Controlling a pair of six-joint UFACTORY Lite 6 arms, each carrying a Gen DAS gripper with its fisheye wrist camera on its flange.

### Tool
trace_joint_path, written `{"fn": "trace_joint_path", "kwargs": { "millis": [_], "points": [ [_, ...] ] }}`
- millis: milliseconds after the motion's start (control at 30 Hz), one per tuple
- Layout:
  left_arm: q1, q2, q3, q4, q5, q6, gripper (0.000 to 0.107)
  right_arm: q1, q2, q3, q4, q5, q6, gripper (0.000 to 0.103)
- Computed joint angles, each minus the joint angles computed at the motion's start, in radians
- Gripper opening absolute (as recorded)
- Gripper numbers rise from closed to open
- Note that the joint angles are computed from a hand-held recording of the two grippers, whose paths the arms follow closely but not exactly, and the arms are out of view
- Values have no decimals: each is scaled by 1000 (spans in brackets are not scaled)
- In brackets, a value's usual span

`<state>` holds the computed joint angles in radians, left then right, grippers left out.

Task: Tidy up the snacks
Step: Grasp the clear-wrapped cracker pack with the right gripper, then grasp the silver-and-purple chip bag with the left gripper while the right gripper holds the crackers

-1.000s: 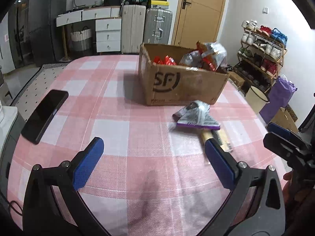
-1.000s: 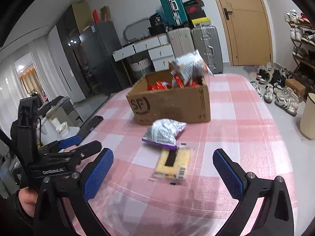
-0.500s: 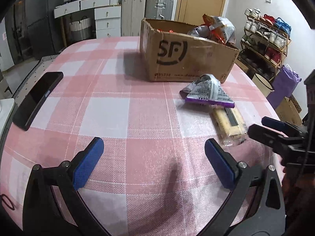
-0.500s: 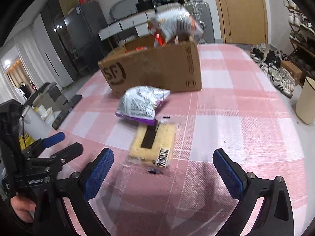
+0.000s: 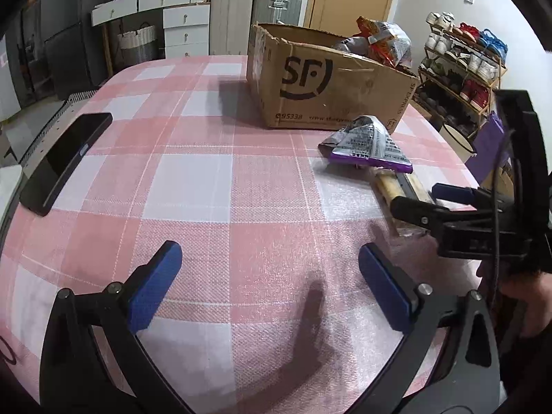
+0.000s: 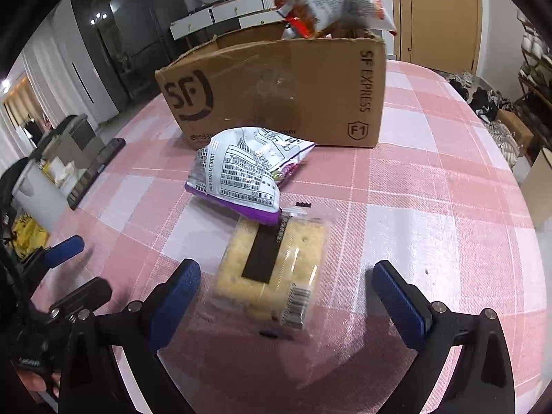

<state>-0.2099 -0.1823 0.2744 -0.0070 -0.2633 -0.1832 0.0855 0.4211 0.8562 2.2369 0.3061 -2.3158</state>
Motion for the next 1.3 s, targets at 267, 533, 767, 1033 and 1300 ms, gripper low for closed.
{"fn": "trace_joint_path", "kwargs": {
  "millis": [267,533,767,1033,1300],
  "points": [
    [118,-34,-1,117,28,-57,102,109,45,93,367,-145,-353,82],
    [201,-94,-30,384,47,-290,102,122,17,29,468,-80,-454,59],
    [238,-171,-46,602,80,-499,102,47,-55,-75,247,-6,-258,59],
    [223,-231,-61,786,124,-700,102,-73,-179,-205,-6,98,-58,59],
    [158,-193,-13,891,146,-861,102,-271,-416,-410,-150,268,2,59]
  ]
}}
